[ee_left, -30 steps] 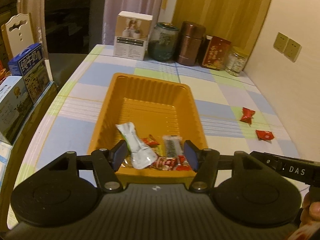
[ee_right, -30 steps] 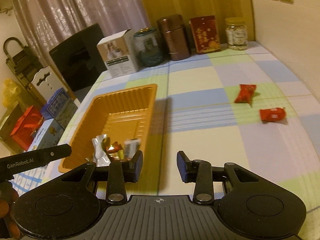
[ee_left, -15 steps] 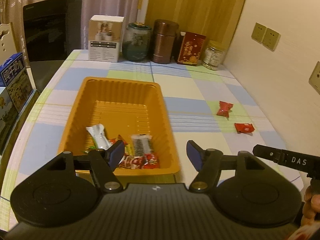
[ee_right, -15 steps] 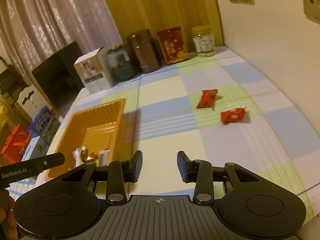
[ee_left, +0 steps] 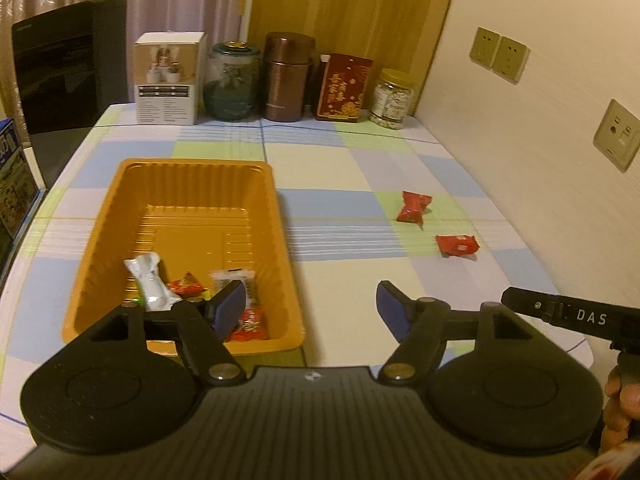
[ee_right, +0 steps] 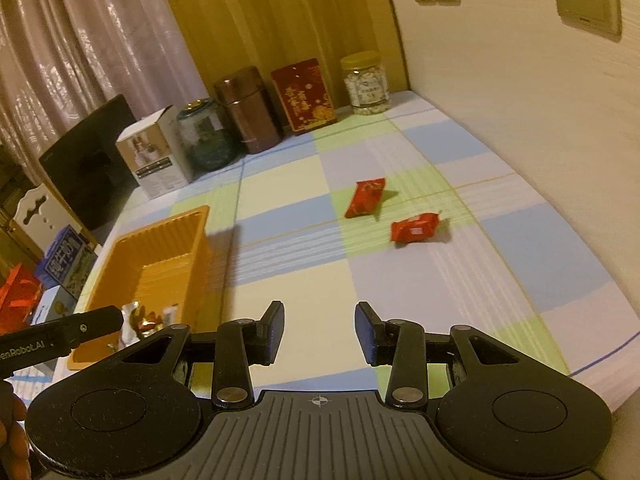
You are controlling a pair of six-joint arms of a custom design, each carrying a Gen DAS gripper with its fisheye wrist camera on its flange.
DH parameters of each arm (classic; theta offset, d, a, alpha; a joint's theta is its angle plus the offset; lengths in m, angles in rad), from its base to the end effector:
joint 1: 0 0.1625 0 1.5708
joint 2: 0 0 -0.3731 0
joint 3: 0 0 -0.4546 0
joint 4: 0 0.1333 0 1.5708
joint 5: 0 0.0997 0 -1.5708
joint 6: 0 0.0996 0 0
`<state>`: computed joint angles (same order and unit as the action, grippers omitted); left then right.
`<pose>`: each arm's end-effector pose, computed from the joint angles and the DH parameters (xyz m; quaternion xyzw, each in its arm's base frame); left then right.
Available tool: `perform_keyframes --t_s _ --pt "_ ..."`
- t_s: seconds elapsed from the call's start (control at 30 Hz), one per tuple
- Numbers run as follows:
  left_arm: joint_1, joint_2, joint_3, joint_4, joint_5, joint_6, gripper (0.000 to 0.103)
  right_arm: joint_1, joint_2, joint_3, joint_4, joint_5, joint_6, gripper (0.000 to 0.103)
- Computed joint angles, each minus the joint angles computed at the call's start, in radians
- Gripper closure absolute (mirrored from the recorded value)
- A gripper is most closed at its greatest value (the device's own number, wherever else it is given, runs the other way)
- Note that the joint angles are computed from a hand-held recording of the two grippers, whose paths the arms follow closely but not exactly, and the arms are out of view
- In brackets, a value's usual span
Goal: Organize snacks
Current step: 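Move both open grippers back toward the two remaining red snacks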
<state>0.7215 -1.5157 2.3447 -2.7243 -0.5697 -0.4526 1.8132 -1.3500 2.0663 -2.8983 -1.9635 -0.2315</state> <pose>-0.1864 -0.4532 0.1807 0.0946 0.8641 -0.3997 0.2909 0.2266 -0.5199 0.2099 0.1625 -0.9230 0.2961 0.1844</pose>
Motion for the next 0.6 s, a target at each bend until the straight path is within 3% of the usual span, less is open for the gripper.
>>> perform_keyframes --t_s 0.17,0.43,0.6 --pt "0.014 0.053 -0.033 -0.028 -0.041 0.029 0.032 -0.015 -0.01 -0.005 0.013 -0.009 -0.001 0.047" --pt "0.04 0.141 -0.091 -0.071 -0.084 0.085 0.03 -0.044 -0.011 -0.031 0.0 -0.036 -0.044 0.043" --pt "0.059 0.195 -0.132 -0.104 -0.105 0.128 0.025 -0.066 0.002 -0.062 -0.001 -0.048 -0.103 0.032"
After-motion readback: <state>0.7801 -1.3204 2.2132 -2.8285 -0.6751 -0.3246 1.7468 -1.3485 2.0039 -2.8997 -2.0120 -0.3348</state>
